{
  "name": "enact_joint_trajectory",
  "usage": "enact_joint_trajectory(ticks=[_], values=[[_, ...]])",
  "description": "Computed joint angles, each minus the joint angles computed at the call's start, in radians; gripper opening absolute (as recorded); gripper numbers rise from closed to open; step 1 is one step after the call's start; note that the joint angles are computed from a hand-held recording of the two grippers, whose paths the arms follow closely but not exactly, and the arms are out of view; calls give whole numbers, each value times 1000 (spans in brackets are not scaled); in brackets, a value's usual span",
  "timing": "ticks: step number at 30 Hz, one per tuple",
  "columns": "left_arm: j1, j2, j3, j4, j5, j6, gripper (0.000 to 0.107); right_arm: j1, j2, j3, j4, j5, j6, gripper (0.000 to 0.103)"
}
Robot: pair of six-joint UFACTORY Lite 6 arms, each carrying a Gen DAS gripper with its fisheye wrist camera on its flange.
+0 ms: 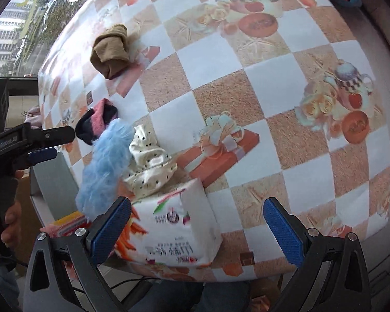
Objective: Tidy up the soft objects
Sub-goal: 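Grasp the pink-navy knit hat with the left tool while the right tool grasps the polka-dot scrunchie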
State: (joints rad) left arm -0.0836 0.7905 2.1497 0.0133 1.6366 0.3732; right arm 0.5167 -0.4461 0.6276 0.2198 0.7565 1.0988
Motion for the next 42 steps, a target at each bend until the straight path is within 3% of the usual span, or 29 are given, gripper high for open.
enact_joint_trajectory(ticks=[9, 15, 19, 23, 27, 30, 39, 42], values=[[-25, 36, -84, 43, -92, -96, 103, -125, 388, 145, 228, -88, -473, 102], [-37, 20, -152, 92, -149, -122, 103, -55, 554, 281, -96, 13, -299, 102], [-32, 12, -188, 116, -189, -129, 103, -60, 490, 210, -236, 66, -209, 102], [0, 46, -126, 110, -176, -126, 103, -183, 266, 27, -336, 133, -136, 102], [25, 73, -50, 89, -137, -100, 103, -405, -83, -142, -191, 115, -299, 102], [25, 75, -49, 84, -126, -103, 103, -464, -177, -180, -76, 104, -413, 102], [-5, 12, -225, 85, -192, -163, 103, -282, 204, -62, -82, -99, -378, 102], [-2, 11, -236, 86, -210, -158, 103, -235, 328, 17, -139, -101, -307, 102]])
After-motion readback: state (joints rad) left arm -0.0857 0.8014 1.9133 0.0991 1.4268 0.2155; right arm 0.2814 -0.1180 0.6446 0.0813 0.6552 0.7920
